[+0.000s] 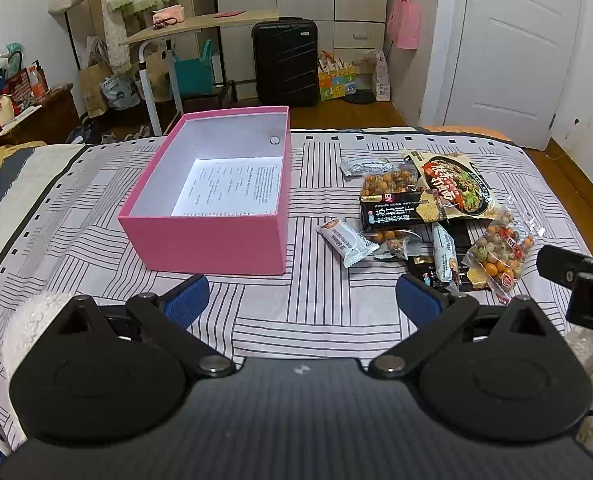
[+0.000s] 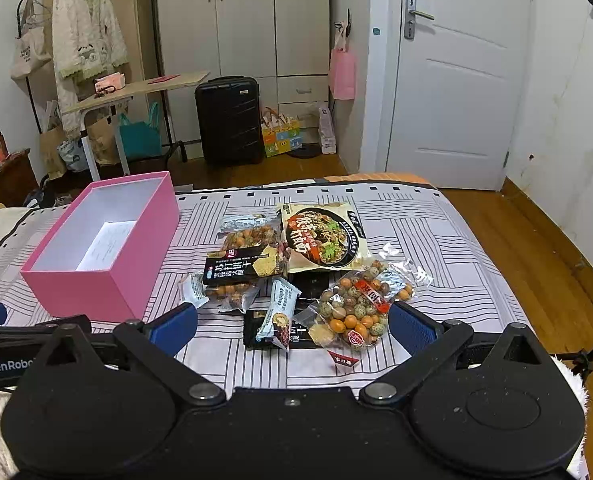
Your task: Organize snacks
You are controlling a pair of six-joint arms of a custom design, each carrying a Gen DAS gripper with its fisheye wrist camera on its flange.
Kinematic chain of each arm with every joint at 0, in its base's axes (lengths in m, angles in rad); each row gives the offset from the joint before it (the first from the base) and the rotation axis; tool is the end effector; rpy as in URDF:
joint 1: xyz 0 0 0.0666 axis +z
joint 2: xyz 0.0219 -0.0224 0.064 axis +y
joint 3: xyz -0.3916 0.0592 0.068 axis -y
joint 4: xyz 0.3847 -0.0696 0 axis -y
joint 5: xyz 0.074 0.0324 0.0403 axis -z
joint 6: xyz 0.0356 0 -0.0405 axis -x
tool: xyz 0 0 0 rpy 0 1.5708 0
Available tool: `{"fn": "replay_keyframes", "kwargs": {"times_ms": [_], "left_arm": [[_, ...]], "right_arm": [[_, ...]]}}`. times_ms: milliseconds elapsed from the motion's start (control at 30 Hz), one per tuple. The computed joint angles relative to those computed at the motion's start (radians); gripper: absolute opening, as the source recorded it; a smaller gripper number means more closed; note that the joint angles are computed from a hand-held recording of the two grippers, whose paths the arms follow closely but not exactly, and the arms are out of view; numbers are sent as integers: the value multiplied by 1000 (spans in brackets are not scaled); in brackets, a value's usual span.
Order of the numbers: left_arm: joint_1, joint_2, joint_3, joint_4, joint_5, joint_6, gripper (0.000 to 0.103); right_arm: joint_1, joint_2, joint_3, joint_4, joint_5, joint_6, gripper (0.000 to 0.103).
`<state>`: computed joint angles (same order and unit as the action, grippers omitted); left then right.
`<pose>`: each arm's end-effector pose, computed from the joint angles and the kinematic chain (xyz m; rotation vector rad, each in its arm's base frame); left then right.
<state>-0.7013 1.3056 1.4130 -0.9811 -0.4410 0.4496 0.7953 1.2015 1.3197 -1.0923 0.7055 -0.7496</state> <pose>0.3422 -0.2696 0.4860 0.1041 2.3347 -0.0226 0.2846 0.2568 0.4820 0.2024 2.2452 -0.1099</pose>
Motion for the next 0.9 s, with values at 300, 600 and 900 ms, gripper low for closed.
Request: {"fn": "replay_keyframes", "kwargs": {"times_ms": [300, 600, 900], "left_arm": [[-3, -6, -5, 0, 5, -1, 101], [-1, -22, -23, 27, 16, -4, 100], [1, -41, -50, 87, 2, -16, 100]], "right_arm": [[2, -3, -4, 2, 4, -9, 103], [0, -13, -20, 26, 10, -3, 103], [-39, -82, -118, 294, -25, 194, 103]]}}
